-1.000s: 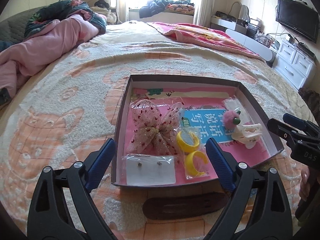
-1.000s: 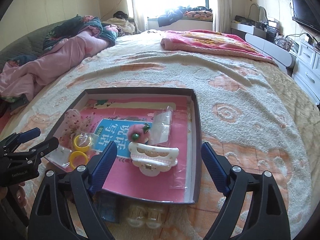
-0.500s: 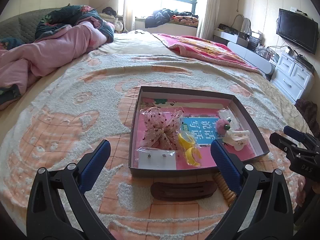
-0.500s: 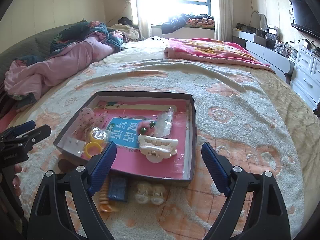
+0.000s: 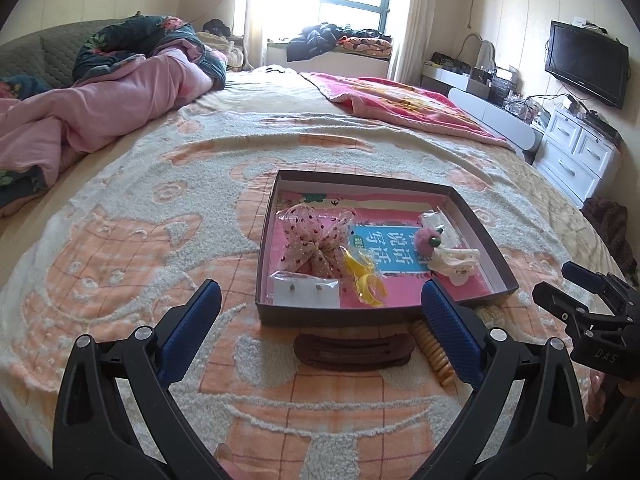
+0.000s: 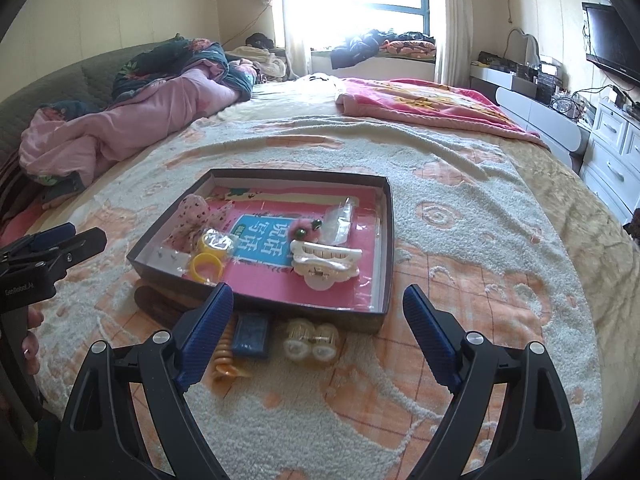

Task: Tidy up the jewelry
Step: 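Withdraw both open tools from the tray toward the remaining items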

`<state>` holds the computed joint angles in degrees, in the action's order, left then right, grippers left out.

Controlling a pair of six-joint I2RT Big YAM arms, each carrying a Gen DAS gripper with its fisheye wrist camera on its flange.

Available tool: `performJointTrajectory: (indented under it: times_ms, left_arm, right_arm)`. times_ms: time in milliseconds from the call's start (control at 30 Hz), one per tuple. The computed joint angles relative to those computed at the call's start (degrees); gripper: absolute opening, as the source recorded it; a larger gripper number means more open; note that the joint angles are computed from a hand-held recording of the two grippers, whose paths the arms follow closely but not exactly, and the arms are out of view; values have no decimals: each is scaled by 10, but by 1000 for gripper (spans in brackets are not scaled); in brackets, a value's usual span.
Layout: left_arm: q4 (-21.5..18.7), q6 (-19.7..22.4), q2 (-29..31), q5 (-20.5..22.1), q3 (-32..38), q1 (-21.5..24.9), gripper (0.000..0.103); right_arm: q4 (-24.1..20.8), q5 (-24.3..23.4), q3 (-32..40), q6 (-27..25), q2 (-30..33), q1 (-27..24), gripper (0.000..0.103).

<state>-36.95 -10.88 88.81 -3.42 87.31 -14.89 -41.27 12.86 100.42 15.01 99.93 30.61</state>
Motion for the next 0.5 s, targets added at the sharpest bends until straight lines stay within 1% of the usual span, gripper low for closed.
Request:
performJointTrajectory:
  times_ms: [500]
  left_arm:
    - [-5,4,-27,-4,-52,-1,92]
  right_arm:
    - [6,-4,-57,12,-25,21,84]
